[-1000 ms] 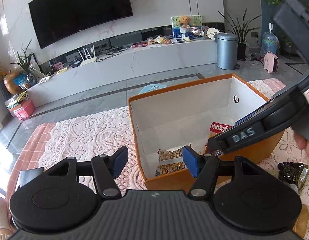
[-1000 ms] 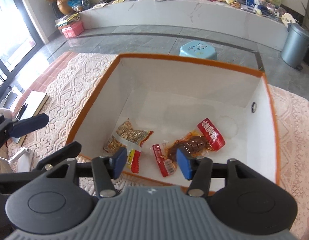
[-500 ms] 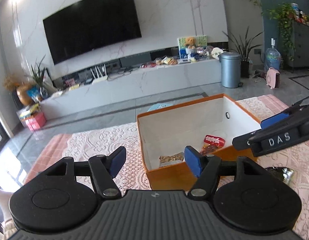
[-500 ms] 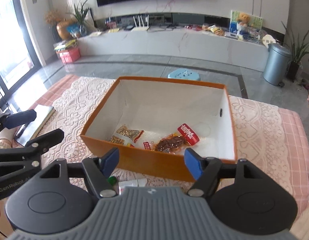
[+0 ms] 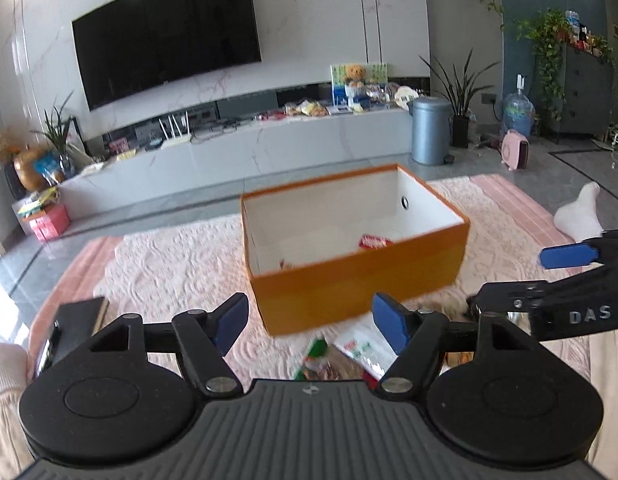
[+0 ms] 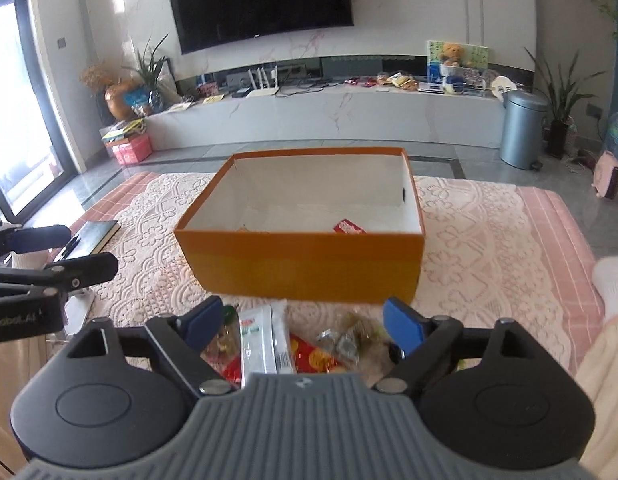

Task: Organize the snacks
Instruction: 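Withdraw both tools from the box back toward the snack pile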

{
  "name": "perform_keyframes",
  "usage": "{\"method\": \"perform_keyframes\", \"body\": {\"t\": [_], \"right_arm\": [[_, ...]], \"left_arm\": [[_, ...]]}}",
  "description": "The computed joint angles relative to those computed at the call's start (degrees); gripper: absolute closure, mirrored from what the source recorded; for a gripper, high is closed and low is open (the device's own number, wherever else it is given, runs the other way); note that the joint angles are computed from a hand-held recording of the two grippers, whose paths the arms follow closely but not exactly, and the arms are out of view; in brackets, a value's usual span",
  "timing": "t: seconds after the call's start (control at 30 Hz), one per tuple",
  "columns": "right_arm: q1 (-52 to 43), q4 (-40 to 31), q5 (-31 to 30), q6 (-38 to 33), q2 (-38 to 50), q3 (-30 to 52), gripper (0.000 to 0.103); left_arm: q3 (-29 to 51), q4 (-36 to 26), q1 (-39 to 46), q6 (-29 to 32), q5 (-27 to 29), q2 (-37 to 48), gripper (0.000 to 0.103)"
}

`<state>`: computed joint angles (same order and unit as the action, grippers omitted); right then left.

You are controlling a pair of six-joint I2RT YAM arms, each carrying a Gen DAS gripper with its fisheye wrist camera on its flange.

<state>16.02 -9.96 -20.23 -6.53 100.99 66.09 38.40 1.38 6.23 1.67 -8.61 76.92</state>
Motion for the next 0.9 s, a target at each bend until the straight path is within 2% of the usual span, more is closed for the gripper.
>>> {"method": "perform_keyframes", "body": {"t": [0.07, 0.17, 0.33, 0.5, 0.7, 0.9], "right_arm": [[-0.3, 4.2, 1.1, 1.5, -3.0, -5.6, 0.007], [-0.5, 7.7, 2.4, 3.7, -5.6, -10.9, 0.007], [-1.4, 9.1, 1.8, 6.3, -6.3, -15.0, 0.007], [-1.9, 13.6, 3.0, 6.8, -6.3, -19.7, 0.007], [-3.0, 9.8, 0.8, 5.0, -2.2, -17.3, 0.007], [-2.2, 10.7, 3.3, 4.1, 1.4, -16.1, 0.007]], "left_arm": [[-1.0, -1.0, 0.7, -1.0, 1.7, -0.4, 0.018], [-2.0, -2.9, 1.8, -2.4, 4.9, -0.2, 0.018], [-3.5, -3.7, 1.9, -2.3, 6.5, 0.0, 0.018], [-5.2, -3.3, 2.1, -2.3, 9.8, 0.8, 0.018], [-5.1, -2.6, 1.7, -3.5, 12.3, 4.1, 0.018], [-4.4, -1.2, 2.4, -3.4, 13.2, 8.3, 0.018]]}}
